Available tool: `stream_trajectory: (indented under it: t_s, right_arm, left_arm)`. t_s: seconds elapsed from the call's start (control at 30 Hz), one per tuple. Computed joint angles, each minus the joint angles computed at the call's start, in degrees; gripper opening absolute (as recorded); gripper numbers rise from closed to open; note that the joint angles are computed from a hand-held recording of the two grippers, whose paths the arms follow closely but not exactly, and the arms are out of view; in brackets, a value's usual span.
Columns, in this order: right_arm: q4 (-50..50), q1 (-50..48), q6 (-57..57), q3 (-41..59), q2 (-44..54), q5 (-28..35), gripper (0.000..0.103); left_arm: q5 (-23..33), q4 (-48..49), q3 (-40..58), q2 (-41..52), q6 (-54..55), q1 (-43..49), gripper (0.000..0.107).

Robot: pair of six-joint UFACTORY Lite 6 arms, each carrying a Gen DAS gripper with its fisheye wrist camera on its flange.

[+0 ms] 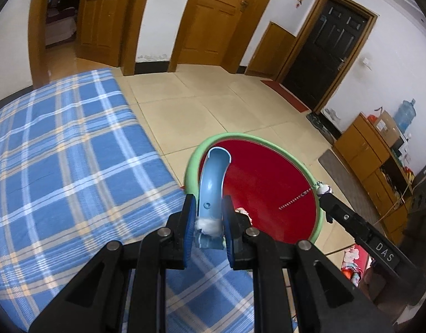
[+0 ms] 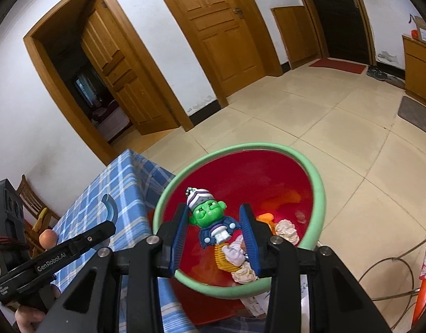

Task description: Collect trash

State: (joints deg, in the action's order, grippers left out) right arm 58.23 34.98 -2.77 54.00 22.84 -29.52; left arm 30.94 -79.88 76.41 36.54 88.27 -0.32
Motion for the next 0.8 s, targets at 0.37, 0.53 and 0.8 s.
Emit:
stream_trajectory:
  t_s: [0.37, 0.53, 0.8]
  right_arm:
    - [-7.3, -3.6, 7.9, -1.5, 2.6, 1.4, 0.041]
    - [-9.4, -4.4, 9.9, -0.8, 4.2, 2.3, 0.042]
    - [-12.0, -4.8, 12.9, -2.3, 3.5, 1.8, 0.042]
  left_arm:
    - [-3.6, 4.3, 6.6, 7.2, -5.8, -5.4, 0.018]
    - [-3.9, 7.2, 9.7, 9.9, -9.1, -6.8, 0.018]
    - [-5.6, 6.0, 8.3, 8.5, -8.0, -7.0, 0.037]
